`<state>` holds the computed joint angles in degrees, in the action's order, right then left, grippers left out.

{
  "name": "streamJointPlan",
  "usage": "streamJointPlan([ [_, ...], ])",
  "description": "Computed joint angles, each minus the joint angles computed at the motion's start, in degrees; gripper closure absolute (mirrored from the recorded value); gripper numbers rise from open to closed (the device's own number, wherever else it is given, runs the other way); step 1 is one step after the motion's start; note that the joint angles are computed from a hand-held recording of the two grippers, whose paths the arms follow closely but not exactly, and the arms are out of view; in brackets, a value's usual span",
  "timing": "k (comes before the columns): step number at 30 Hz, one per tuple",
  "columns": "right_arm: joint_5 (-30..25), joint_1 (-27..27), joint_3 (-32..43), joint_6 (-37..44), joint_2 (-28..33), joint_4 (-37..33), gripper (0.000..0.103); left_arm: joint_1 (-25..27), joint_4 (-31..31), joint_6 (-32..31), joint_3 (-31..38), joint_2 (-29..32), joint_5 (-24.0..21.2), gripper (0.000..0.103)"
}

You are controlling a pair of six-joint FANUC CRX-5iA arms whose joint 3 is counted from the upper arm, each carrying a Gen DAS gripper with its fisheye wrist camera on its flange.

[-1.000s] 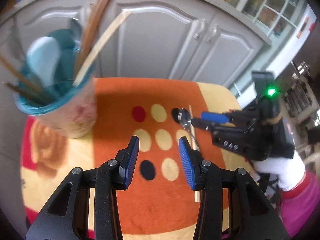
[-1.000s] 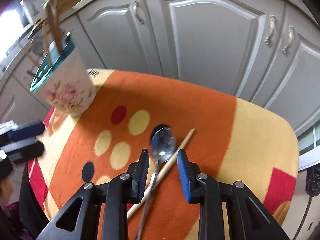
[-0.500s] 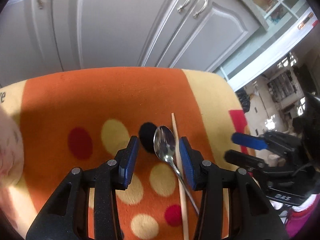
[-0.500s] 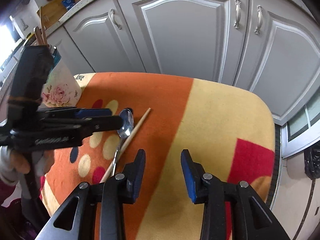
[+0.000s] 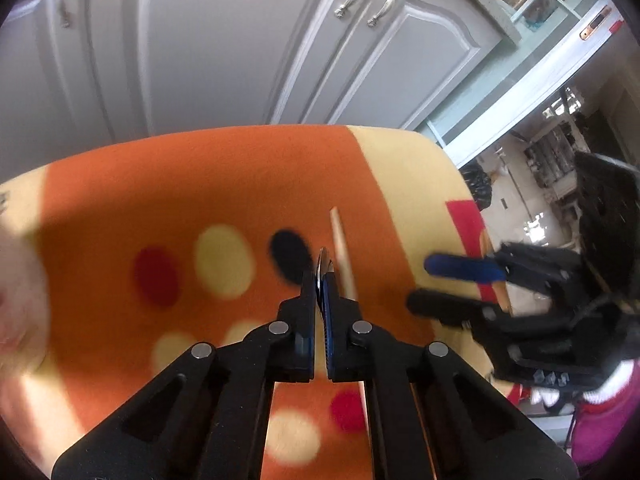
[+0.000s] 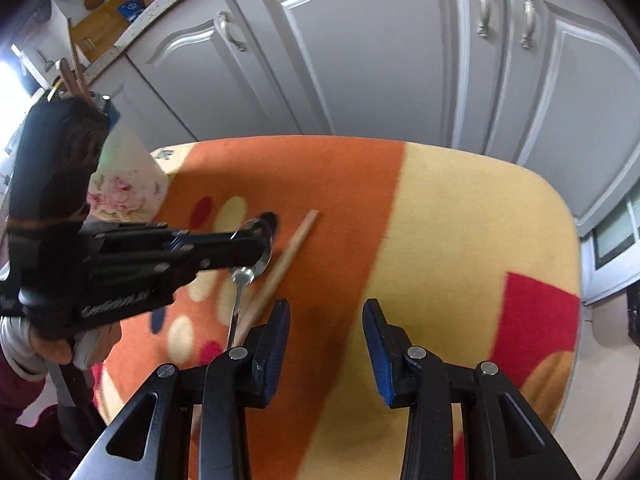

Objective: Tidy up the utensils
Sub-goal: 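Close the left tool on the spoon handle and lift it, then close the right tool on the last wooden chopstick while the left tool holds the spoon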

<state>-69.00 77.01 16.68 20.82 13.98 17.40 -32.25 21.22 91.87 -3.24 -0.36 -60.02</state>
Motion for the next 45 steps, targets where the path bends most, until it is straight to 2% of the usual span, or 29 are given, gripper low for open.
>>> streamJointPlan([
  [2, 0.11, -0.18, 2.03, 1.96, 1.5, -0.96, 0.067, 1.17, -0.1, -0.44, -1.65, -2.6, -1.23, 0.101],
  [6, -1.96, -1.57, 8.47, 5.99, 6.62, -4.04, 0.081, 3.85, -0.92, -0.1, -5.26, -8.7, -3.88, 0.101],
  [11, -6.03, -1.92, 15.84, 9.08, 12.54, -3.1, 0.094, 6.3, -2.34, 1.75, -8.72, -15.64, -5.59, 0.101],
  [14, -9.79, -1.54, 21.07, 13.11, 15.81, -3.37, 0.096, 6.91, -3.26, 2.88, -9.33, -17.93, -5.84, 0.101],
  [18, -11.97, -0.13, 24.5, 17.31, 16.96, -4.57, 0.098, 8.61, -4.02, 3.41, -10.09, -21.05, -6.58, 0.101],
  [20, -14.9, -0.02, 27.62, 19.44, 18.61, -6.03, 0.098, 8.93, -3.94, 3.75, -10.45, -21.68, -6.69, 0.101],
  [22, -21.52, -0.08, 34.56, 22.33, 23.0, -6.96, 0.097, 8.78, -4.14, 4.3, -10.42, -21.82, -6.47, 0.101],
  [25, -25.29, -0.01, 40.35, 24.93, 26.57, -6.46, 0.096, 9.06, -3.99, 4.49, -11.0, -23.26, -6.4, 0.101],
  [29, -24.46, 0.44, 41.39, 25.56, 27.14, -6.24, 0.097, 9.79, -4.4, 4.87, -10.82, -25.25, -6.97, 0.102],
  [36, -12.87, 2.98, 29.56, 20.2, 17.16, -3.42, 0.097, 11.12, -5.22, 4.44, -9.56, -27.66, -7.52, 0.102],
  [42, -15.82, 4.81, 30.5, 20.62, 17.69, -2.35, 0.097, 12.55, -5.31, 7.25, -12.35, -28.24, -8.82, 0.102],
  [43, -15.68, 4.91, 30.28, 20.52, 17.64, -2.6, 0.097, 13.01, -4.36, 7.07, -13.42, -28.1, -8.83, 0.098],
  [45, -15.15, 4.85, 29.21, 20.35, 17.47, -3.13, 0.097, 12.7, -3.98, 7.75, -14.33, -27.14, -8.62, 0.083],
])
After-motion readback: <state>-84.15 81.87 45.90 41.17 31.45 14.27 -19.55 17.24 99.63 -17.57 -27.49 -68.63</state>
